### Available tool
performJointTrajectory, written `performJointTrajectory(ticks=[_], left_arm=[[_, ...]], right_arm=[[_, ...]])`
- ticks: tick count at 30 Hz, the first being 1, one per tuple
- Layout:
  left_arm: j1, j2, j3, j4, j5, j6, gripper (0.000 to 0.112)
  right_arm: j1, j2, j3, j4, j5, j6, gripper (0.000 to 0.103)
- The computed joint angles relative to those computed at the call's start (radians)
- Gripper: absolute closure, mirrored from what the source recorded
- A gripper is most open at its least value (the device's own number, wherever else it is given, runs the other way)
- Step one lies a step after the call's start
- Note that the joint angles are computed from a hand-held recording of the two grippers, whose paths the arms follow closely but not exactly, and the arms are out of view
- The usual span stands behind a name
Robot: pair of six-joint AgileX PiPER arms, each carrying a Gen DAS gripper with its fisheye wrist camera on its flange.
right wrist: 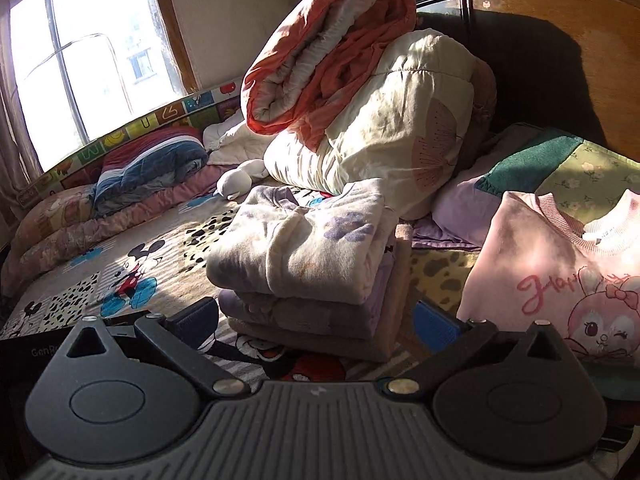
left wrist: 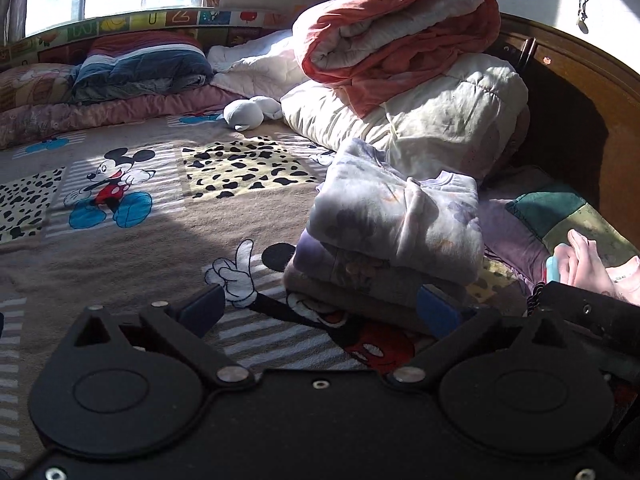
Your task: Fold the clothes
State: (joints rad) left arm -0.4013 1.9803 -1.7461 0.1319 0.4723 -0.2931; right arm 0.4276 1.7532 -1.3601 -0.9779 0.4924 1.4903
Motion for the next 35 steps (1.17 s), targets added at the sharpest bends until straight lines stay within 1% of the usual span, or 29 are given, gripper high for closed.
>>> performJointTrajectory(ticks=[2, 3, 6, 8, 14, 17, 19, 22, 34, 35], left_arm=[[-0.028, -0.043, 0.059, 0.124, -0.017, -0.094, 0.009], [-0.035, -0.06, 0.08, 0.146, -0.021, -0.111, 0.009], [-0.048, -0.106, 0.129, 0.133, -0.03, -0.09, 0.009], [-0.064, -0.133, 0.163, 0.195, -0.038, -0.141, 0.009], [-0.096, -0.195, 0.215, 0.236, -0.03, -0.192, 0.01], [-0.096, -0.216, 0.228, 0.198, -0.031, -0.173, 0.01], [-0.1, -0.228, 0.235, 0.2, -0.027, -0.182, 0.01], [-0.12, -0.244, 0.252, 0.262, -0.019, -0.241, 0.01], [-0.142, -0.312, 0.313, 0.338, -0.02, -0.308, 0.01], [-0.142, -0.319, 0.317, 0.325, -0.016, -0.296, 0.01]], right_arm=[[0.007, -0.012, -0.003, 0.058, 0.02, -0.065, 0.0], [0.013, -0.021, -0.001, 0.076, 0.03, -0.086, 0.0], [0.033, -0.044, 0.003, 0.107, 0.065, -0.125, 0.0], [0.046, -0.058, 0.005, 0.125, 0.09, -0.147, 0.0], [0.077, -0.111, 0.026, 0.146, 0.141, -0.172, 0.0], [0.091, -0.14, 0.04, 0.134, 0.165, -0.166, 0.0], [0.1, -0.158, 0.049, 0.13, 0.179, -0.164, 0.0], [0.113, -0.173, 0.056, 0.126, 0.199, -0.165, 0.0], [0.157, -0.227, 0.08, 0.121, 0.232, -0.163, 0.0], [0.159, -0.231, 0.082, 0.121, 0.233, -0.163, 0.0]])
